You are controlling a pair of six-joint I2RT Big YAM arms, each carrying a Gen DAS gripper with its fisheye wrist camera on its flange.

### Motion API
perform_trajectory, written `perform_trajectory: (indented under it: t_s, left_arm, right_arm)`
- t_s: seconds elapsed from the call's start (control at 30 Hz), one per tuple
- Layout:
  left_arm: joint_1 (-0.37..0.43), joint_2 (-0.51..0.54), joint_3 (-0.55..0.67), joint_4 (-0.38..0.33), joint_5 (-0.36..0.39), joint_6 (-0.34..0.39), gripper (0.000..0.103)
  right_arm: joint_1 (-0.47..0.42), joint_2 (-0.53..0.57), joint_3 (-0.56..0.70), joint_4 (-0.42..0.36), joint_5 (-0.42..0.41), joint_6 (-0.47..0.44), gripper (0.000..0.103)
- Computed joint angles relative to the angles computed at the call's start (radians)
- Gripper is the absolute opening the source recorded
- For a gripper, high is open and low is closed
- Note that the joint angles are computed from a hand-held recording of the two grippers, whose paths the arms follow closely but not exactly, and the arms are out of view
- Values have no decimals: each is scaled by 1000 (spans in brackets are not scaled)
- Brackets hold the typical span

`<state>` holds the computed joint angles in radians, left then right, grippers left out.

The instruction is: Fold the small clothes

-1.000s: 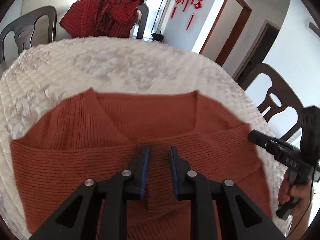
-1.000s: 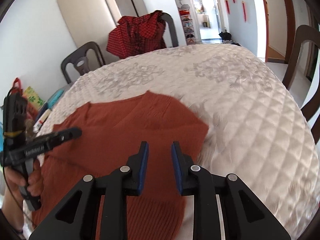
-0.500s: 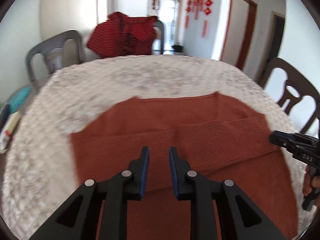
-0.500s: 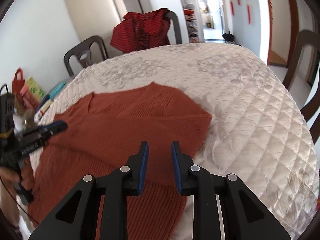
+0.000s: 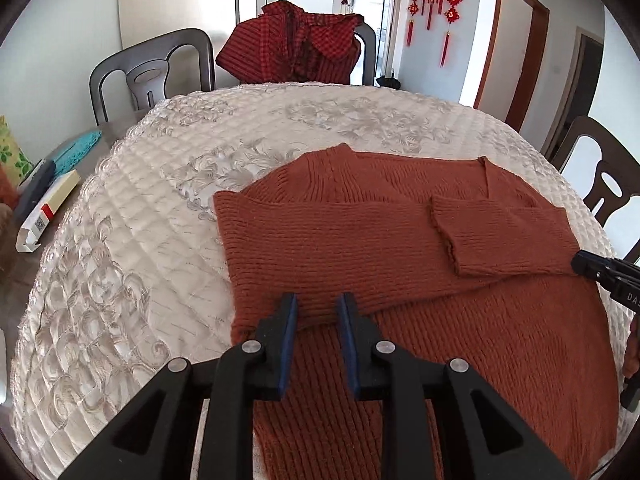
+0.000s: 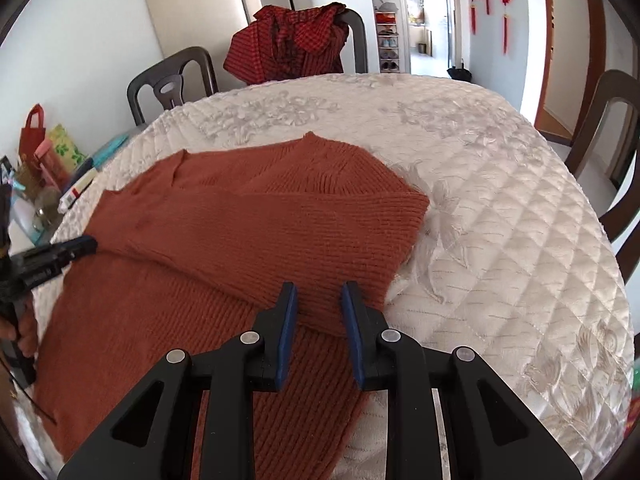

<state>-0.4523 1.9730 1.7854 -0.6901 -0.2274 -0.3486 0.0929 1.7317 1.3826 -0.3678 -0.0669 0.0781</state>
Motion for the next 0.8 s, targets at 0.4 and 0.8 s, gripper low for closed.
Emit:
perform_trajectory:
  t_s: [0.4, 0.8]
  left_arm:
    - [2, -26, -52, 13, 2, -10, 30]
    - [6, -117, -155, 34, -1, -6, 32]
  right_arm:
    - [13, -17, -19, -6, 31, -10, 24]
    - [-9, -116, -116, 29, -64, 45, 31]
